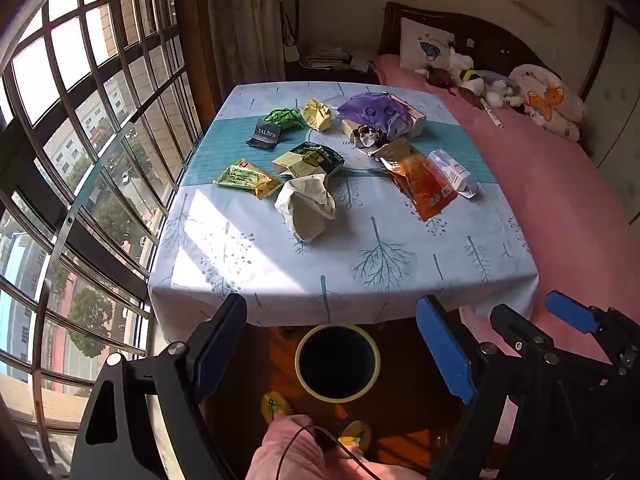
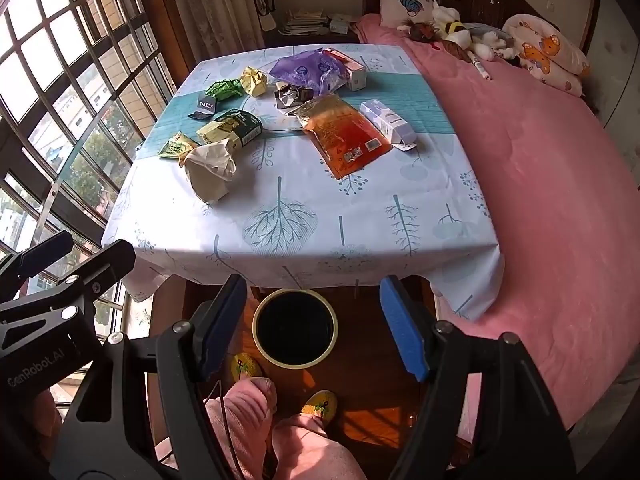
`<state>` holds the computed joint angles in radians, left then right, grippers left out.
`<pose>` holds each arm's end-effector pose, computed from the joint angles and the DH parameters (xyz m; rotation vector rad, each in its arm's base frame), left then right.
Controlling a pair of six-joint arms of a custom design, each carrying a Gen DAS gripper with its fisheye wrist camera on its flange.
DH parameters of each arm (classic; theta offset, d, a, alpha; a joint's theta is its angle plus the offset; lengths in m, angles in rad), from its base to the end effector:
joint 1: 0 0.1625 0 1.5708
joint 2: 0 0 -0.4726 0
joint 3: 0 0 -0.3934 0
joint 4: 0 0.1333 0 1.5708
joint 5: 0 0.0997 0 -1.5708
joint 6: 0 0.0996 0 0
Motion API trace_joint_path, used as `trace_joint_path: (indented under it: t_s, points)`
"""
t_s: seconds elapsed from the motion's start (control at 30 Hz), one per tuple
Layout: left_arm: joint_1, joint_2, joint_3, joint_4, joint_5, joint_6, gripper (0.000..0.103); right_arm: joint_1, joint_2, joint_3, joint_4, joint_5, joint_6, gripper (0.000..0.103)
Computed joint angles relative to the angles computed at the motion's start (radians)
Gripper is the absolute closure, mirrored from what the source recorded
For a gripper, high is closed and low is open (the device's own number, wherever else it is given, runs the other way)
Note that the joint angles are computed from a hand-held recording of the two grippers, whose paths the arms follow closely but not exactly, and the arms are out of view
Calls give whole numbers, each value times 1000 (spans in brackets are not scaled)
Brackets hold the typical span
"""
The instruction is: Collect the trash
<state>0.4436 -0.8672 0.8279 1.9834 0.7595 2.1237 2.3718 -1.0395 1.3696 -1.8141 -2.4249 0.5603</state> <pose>-0.4366 -0.4350 0.5108 0.3194 2.3417 -0.6761 0.5469 -0.4491 0.3686 0.3296 -2.3368 0.5960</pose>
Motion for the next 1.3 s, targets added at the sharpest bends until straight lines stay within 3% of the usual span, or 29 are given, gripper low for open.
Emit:
trace_joint_path:
  t_s: [1.3]
  points:
    - [-2,-44,73,-52,24,-6,16,23,10,0,-41,-33,-17,35]
